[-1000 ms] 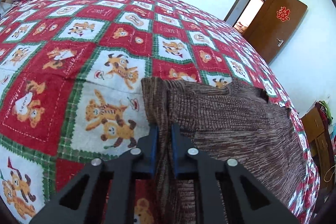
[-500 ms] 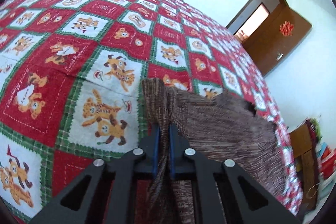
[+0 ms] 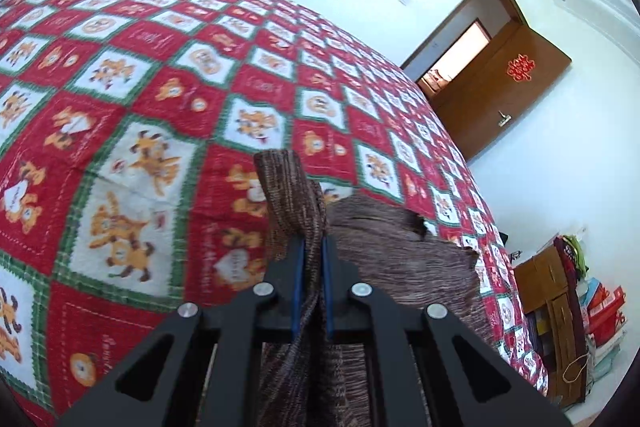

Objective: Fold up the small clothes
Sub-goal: 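Lift the grasped side and fold it over the rest with both tools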

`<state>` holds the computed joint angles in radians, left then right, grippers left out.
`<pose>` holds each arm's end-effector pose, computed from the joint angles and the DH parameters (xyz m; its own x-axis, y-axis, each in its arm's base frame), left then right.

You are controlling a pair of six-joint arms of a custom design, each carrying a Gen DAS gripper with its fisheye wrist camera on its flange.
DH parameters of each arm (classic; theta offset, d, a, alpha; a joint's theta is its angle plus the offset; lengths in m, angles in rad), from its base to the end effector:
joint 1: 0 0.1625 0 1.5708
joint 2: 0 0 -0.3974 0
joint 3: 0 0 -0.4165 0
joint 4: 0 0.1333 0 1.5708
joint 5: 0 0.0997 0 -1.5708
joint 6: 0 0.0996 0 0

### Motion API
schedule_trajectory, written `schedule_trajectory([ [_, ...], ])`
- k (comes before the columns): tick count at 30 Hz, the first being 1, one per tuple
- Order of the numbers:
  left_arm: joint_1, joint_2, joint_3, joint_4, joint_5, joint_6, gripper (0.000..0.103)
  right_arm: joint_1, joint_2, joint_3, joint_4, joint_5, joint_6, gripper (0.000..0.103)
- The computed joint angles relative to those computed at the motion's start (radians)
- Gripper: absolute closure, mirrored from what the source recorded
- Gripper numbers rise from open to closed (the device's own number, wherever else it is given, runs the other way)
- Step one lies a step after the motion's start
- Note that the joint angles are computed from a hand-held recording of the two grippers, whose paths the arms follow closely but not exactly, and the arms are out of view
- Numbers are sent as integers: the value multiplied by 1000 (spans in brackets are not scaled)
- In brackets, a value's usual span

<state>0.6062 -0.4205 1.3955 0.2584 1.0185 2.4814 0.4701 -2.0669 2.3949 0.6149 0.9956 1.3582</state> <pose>-0.3303 -0.4547 -0.1330 -0.9714 0.1448 -0.1880 0.2275 0.7930 -0.5651 -0.0698 -0.2458 0.2516 -0.5649 -0.4856 0.6671 -0.8023 0.5124 -0.3064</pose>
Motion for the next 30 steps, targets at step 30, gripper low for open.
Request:
schedule_trajectory([
  [30,-97,280,-479,225,78,50,94,-296,71,-301,391,-194,33,100],
])
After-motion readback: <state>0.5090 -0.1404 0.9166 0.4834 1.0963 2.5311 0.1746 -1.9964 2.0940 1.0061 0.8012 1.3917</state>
